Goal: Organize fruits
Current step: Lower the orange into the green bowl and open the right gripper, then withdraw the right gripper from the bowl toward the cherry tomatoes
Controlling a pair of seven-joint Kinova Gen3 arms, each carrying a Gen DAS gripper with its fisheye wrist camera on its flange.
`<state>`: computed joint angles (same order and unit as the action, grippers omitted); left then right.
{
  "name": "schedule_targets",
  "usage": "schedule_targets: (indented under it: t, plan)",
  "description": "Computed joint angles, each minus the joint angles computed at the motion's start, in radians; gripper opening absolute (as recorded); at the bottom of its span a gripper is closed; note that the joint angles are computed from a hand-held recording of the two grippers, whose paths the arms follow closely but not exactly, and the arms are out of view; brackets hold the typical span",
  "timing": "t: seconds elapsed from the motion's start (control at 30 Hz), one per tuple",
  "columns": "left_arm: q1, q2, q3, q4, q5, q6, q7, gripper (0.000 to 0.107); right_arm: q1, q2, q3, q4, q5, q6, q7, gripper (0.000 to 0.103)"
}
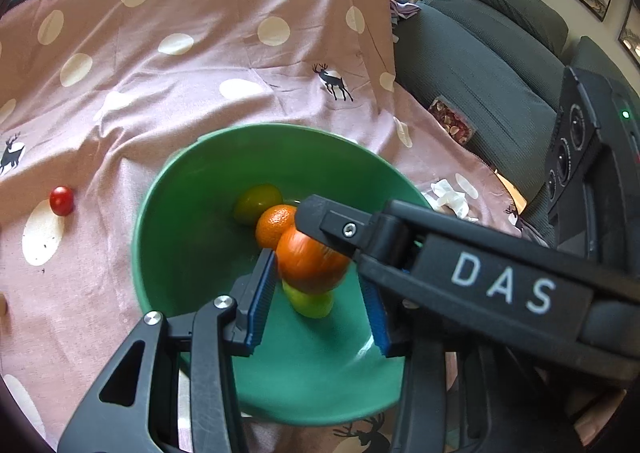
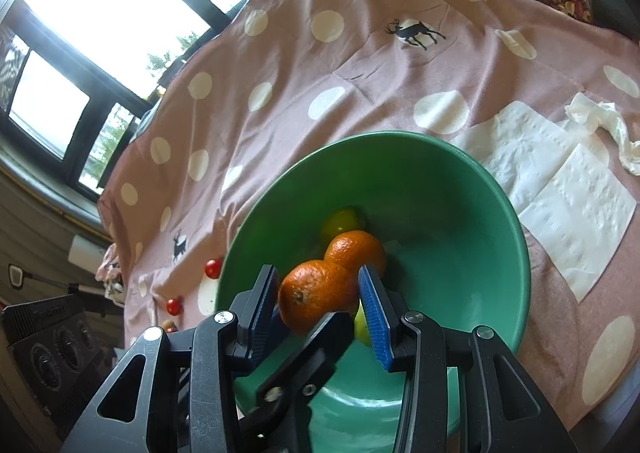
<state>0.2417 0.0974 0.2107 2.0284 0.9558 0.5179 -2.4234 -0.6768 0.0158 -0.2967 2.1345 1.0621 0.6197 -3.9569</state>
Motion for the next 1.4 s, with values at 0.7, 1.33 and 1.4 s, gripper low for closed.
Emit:
schedule_targets:
  t: [0.7,1.33,1.4]
  plan:
    - [-0.164,-0.224,-0.266,0.135,-0.277,-0.043,0.323,0.05,-0.081,0.071,-0.004,-0.153,0.088,0.045,0.124,0.044]
    - [-0.322,0.002,-0.196,0.042,-0.222,0.001,0.256,0.031,0.122,0.413,-0.182,-0.626,-0.305,0.108,0.889,0.044]
    - [-0.328,0.014,-0.185,0.031,-0.252,0.003,0.277,0.03,0.092,0.453,-0.14,-0.708,-0.357,0.179,0.954,0.044]
